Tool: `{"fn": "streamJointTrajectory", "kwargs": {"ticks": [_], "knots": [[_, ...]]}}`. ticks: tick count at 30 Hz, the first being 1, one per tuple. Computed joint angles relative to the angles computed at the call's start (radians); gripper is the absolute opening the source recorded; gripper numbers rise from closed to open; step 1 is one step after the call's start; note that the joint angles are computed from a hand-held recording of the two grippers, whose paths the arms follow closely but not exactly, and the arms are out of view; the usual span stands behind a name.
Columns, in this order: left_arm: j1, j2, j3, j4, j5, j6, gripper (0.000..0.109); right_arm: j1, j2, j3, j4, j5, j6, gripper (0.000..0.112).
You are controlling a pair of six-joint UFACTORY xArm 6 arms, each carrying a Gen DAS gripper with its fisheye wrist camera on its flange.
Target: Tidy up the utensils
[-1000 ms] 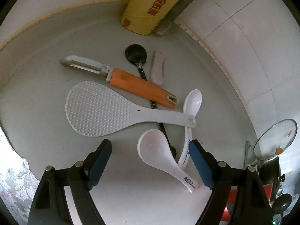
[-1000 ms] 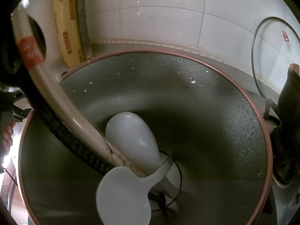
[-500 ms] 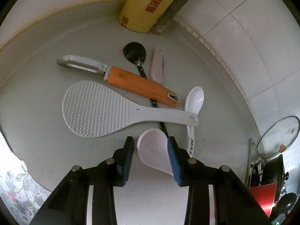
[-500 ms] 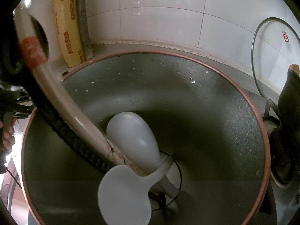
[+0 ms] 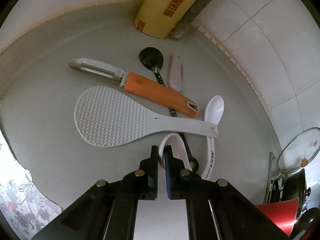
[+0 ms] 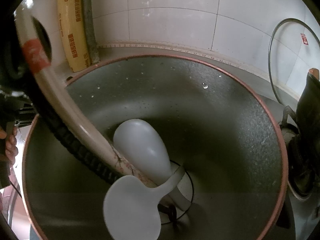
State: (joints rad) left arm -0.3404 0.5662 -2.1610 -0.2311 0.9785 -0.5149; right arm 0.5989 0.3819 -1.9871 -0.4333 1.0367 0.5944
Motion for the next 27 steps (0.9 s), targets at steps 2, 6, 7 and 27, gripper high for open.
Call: {"fn": "streamJointTrajectory", "kwargs": {"ticks": [2, 6, 7, 27], "knots": [[-0.002, -0.005, 0.007, 0.004, -0.007, 0.002, 0.006, 0.0, 0.003, -0.005, 0.003, -0.002, -0.006, 0.103], [-0.009, -0.026, 0.033, 0.024, -0.032, 0.002, 0.005, -0.001, 0.007, -0.01, 0.008, 0.002, -0.012, 0.103], [-0.011, -0.031, 0.037, 0.03, -0.036, 0.003, 0.005, 0.0, 0.001, -0.002, 0.008, -0.001, -0.011, 0.103], [-0.015, -0.237, 0.264, 0.161, -0.216, -0.037, 0.005, 0.019, 0.027, -0.049, 0.012, 0.018, -0.024, 0.103]]}}
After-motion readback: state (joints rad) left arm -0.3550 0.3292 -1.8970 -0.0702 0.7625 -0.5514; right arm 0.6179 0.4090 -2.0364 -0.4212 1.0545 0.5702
